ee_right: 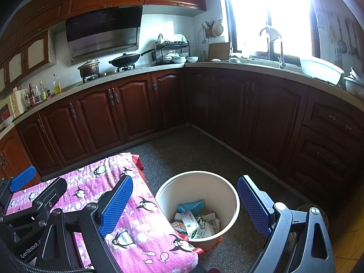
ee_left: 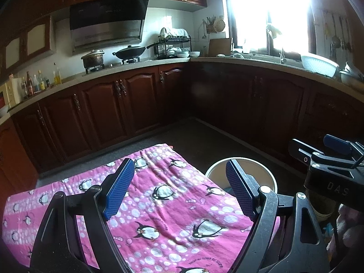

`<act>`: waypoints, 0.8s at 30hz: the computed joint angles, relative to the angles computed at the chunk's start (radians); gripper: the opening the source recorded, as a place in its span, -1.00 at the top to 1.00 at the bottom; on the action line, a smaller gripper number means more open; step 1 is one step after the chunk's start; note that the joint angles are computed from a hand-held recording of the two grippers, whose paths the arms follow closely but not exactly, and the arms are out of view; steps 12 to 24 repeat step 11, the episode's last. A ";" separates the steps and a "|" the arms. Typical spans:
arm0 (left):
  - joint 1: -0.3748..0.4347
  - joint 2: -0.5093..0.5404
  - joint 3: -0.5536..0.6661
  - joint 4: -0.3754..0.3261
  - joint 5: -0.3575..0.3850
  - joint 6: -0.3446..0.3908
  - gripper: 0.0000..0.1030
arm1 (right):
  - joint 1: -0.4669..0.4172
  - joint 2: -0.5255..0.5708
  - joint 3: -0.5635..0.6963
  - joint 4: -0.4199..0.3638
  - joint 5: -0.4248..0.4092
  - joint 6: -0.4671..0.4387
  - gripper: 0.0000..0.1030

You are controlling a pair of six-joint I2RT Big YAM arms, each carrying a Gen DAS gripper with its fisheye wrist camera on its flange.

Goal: Collect trash

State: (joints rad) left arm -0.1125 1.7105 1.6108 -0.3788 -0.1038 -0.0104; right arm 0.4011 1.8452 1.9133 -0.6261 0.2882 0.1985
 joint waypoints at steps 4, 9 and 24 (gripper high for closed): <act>0.012 0.004 0.003 -0.002 0.037 -0.015 -0.59 | -0.004 0.002 0.000 0.001 -0.001 0.003 -0.78; 0.025 0.018 0.019 -0.029 0.061 -0.049 -0.59 | -0.005 0.003 0.001 -0.001 0.000 0.001 -0.78; 0.026 0.020 0.021 -0.035 0.061 -0.049 -0.59 | -0.004 0.004 0.002 -0.003 -0.001 0.002 -0.78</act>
